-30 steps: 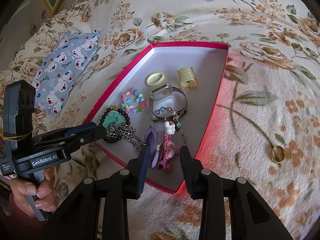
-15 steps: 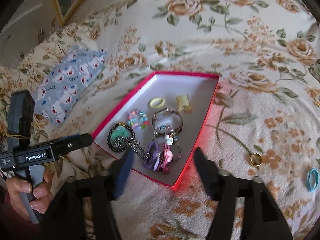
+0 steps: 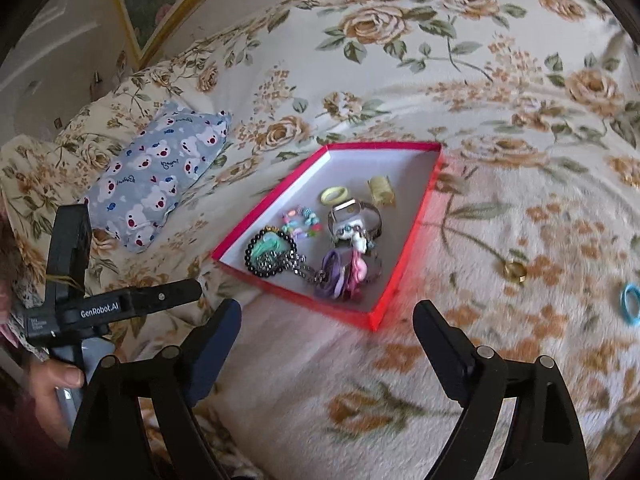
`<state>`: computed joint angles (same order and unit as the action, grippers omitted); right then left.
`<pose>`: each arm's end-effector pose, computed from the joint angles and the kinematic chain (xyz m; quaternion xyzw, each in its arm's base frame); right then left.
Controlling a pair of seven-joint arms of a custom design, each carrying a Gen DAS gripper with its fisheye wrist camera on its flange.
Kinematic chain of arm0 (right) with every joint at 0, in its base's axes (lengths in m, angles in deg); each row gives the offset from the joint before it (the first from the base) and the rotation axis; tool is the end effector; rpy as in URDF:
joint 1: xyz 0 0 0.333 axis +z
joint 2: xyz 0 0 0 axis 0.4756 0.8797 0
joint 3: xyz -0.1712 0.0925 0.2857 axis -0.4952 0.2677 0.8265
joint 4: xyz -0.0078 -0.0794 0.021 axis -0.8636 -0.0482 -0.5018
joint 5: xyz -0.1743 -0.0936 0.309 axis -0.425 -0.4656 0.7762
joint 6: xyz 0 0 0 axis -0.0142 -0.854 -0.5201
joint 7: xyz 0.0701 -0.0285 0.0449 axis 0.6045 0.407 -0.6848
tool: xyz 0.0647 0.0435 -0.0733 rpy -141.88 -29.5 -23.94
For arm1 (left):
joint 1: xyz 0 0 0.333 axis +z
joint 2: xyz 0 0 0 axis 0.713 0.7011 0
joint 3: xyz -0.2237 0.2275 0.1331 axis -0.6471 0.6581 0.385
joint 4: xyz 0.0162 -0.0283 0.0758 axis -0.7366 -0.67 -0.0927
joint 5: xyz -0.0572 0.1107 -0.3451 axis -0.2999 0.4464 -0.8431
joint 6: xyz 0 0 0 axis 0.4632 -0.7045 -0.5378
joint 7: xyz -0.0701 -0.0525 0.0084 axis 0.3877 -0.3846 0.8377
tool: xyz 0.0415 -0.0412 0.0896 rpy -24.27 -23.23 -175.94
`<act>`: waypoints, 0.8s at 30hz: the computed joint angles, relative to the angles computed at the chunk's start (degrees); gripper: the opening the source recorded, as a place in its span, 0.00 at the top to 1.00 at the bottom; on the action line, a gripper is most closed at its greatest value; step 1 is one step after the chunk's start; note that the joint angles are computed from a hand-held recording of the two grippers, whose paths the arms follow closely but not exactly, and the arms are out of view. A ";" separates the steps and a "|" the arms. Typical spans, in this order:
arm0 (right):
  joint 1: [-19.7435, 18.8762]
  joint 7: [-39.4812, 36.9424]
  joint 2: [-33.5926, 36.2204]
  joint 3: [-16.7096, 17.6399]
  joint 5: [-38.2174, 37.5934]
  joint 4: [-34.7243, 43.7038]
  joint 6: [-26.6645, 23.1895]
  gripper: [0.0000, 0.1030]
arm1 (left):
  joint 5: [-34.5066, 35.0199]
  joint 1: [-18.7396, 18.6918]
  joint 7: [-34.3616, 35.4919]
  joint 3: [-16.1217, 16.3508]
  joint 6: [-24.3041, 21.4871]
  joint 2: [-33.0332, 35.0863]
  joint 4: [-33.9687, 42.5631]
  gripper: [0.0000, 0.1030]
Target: Organize jewelry
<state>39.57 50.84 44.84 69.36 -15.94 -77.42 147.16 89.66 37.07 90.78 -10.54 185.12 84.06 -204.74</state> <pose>0.5673 0.1373 0.4152 -0.6971 0.6280 -0.0133 0.3455 0.5453 -0.2547 0.3923 -0.6838 0.6489 -0.3238 0.0807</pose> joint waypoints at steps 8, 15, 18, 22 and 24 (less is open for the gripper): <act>-0.25 2.49 -1.55 -1.10 -2.98 0.52 -1.76 0.12 | 3.22 -2.94 0.95 2.90 -2.44 -3.40 -0.70 0.06; 0.00 5.21 -2.30 -2.35 -11.60 5.39 -5.54 0.04 | 21.95 -11.24 -10.69 12.26 -5.56 -7.97 0.36 0.01; -0.08 5.55 -2.06 -2.38 -13.89 7.70 -7.08 0.00 | 33.94 -13.20 -19.34 14.01 -7.75 -9.35 1.73 0.01; 0.40 6.54 -1.58 -2.15 -15.70 7.44 -5.52 0.00 | 47.38 -14.46 -31.34 13.90 -12.67 -9.14 3.13 0.01; 1.17 8.50 -1.36 -2.14 -17.16 5.76 -2.67 0.00 | 50.03 -13.80 -34.55 12.93 -13.33 -8.45 3.45 0.01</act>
<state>40.74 59.34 43.47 67.21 -33.10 -71.66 144.48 139.69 23.27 56.23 2.39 171.80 75.61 -201.29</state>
